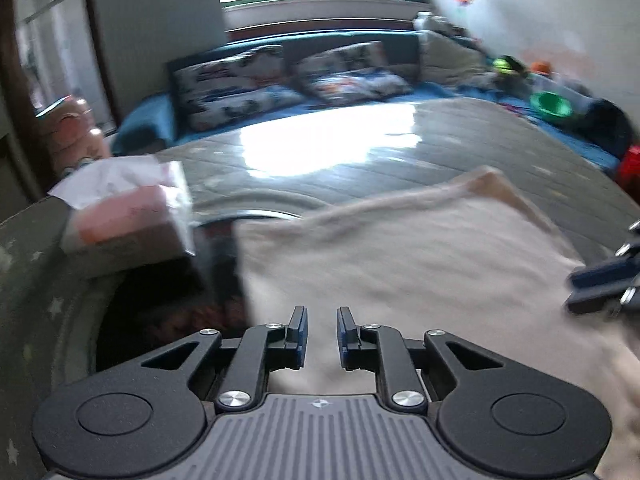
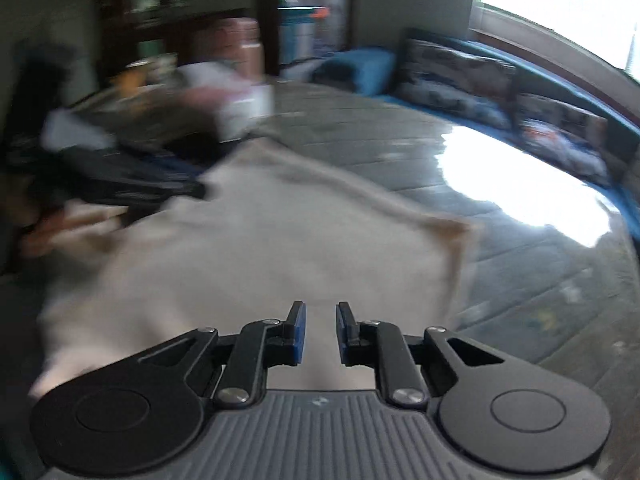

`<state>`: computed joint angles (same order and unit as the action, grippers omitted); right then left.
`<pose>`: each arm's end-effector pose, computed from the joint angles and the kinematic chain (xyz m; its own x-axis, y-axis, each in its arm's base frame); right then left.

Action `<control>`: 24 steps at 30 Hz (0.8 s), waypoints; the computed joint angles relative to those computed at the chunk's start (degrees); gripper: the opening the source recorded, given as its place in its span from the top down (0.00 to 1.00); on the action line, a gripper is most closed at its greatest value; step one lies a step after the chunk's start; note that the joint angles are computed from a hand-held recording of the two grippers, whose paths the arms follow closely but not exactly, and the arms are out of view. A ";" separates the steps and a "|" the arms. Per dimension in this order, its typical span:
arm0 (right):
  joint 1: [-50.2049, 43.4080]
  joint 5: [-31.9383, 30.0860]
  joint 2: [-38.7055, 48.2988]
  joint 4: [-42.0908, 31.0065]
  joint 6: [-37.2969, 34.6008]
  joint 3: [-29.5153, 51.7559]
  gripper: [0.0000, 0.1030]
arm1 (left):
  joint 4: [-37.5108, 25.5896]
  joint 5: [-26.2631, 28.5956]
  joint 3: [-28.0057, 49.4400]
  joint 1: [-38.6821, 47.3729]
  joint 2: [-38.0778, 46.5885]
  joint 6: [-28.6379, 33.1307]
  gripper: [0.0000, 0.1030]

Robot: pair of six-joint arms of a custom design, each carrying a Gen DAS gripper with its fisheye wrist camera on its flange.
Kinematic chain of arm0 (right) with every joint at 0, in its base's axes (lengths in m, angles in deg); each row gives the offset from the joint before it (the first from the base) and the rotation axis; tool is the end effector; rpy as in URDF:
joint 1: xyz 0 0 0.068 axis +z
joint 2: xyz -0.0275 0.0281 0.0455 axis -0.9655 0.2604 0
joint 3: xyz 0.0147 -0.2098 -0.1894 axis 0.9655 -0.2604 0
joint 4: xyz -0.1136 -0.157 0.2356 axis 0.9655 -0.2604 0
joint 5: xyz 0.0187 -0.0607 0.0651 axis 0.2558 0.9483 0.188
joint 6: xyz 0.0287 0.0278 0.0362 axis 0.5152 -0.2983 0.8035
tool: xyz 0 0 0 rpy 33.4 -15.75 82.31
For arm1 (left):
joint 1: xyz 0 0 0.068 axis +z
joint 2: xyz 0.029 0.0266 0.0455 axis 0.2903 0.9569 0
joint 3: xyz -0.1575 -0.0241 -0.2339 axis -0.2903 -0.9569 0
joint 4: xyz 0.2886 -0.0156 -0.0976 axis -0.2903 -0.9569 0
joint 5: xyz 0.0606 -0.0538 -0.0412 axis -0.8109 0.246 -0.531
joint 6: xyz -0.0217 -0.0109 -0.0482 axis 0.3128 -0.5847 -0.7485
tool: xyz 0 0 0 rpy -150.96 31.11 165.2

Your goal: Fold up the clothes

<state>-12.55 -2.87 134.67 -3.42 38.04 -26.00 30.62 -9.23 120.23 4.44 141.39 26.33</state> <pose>0.1657 0.2754 0.1327 -0.7486 -0.1011 -0.6553 -0.1352 0.9908 0.0015 0.2752 -0.0724 0.1129 -0.4966 0.5089 -0.7031 0.6763 0.7347 0.0541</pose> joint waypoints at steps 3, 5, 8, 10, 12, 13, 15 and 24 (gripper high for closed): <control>5.91 -0.82 2.88 0.67 2.05 2.10 0.86 | -4.04 3.26 -6.04 -0.02 -8.21 2.73 0.82; 8.82 -0.68 4.94 1.05 3.40 3.60 0.86 | -6.70 4.85 -9.67 -0.20 -13.41 4.21 0.82; 12.27 0.42 7.75 0.69 6.07 5.67 0.85 | -10.27 6.50 -14.45 0.02 -20.59 6.30 0.80; 14.66 3.42 10.81 -1.91 7.78 8.47 0.85 | -11.05 5.94 -17.49 -0.52 -24.88 7.51 0.80; 16.39 5.81 12.40 -3.80 8.73 10.46 0.85 | -10.65 5.55 -20.07 -0.58 -28.18 8.79 0.76; 17.03 6.45 12.09 -3.77 9.52 10.29 0.85 | -10.49 5.44 -20.81 -0.26 -29.33 9.17 0.74; 18.07 7.62 9.99 -3.15 12.43 8.46 0.85 | -11.07 6.04 -20.43 1.06 -28.92 9.75 0.71; 17.61 15.50 2.32 -15.66 39.01 -0.76 0.85 | -12.71 7.24 -18.33 -2.51 -29.24 5.50 0.68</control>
